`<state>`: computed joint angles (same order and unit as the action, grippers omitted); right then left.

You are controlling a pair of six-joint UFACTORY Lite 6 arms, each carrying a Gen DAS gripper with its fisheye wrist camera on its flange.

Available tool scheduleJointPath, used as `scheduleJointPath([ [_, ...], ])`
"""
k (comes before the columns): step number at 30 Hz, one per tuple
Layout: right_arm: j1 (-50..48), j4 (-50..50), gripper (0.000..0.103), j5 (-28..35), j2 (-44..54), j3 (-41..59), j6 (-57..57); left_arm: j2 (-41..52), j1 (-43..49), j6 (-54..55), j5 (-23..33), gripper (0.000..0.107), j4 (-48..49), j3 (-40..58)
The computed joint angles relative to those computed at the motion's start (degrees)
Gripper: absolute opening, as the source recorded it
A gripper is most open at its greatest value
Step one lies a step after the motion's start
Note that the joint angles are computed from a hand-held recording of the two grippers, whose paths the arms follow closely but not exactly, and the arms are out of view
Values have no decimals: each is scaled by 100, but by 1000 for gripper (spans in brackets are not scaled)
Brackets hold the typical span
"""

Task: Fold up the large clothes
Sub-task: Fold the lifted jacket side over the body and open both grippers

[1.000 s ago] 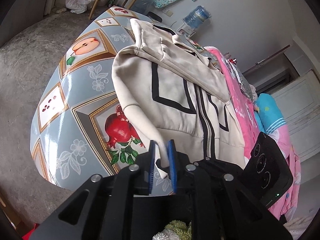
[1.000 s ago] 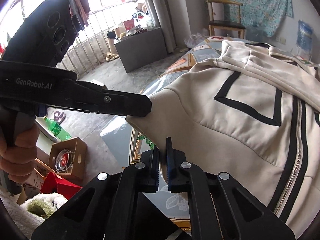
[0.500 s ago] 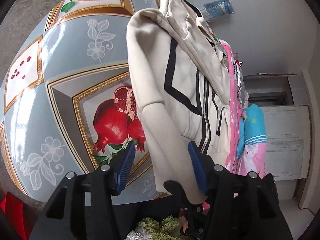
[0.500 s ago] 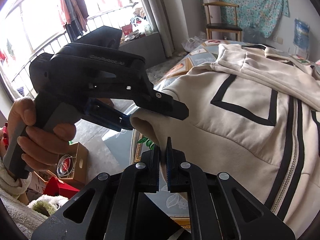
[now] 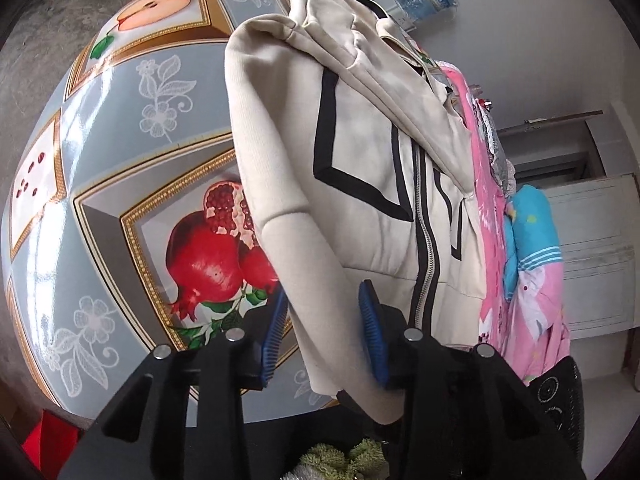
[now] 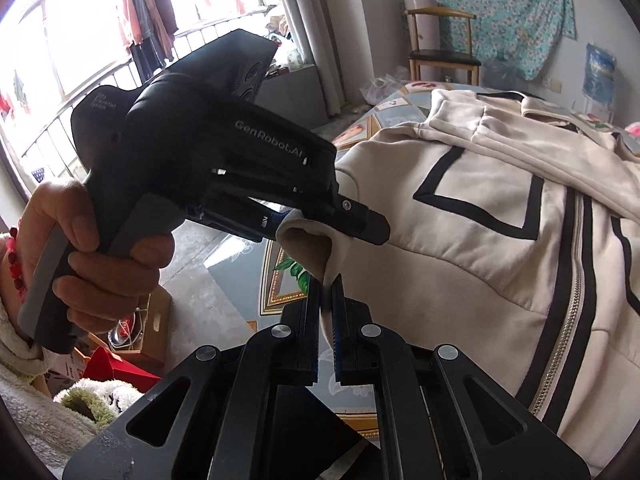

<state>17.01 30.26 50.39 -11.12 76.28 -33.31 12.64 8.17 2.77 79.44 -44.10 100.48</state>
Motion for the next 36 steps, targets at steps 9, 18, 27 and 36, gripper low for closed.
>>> scheduleJointPath([
  [9,341,-370,6,-185,-107,-87,108,179,-2,0,241,43,-119,14],
  [18,-1551,163,52,810,-477,-38,-121,-544,-795,246,-554,9,1537,-319],
  [27,-5532,466,64,1865,-22,910,-852,-1029,-2264,-460,-1387,10,3817,-726],
  [36,-6695,221,64,1873,1288,1775,-914,-927,-2846,-1025,-1429,10,4797,-629],
])
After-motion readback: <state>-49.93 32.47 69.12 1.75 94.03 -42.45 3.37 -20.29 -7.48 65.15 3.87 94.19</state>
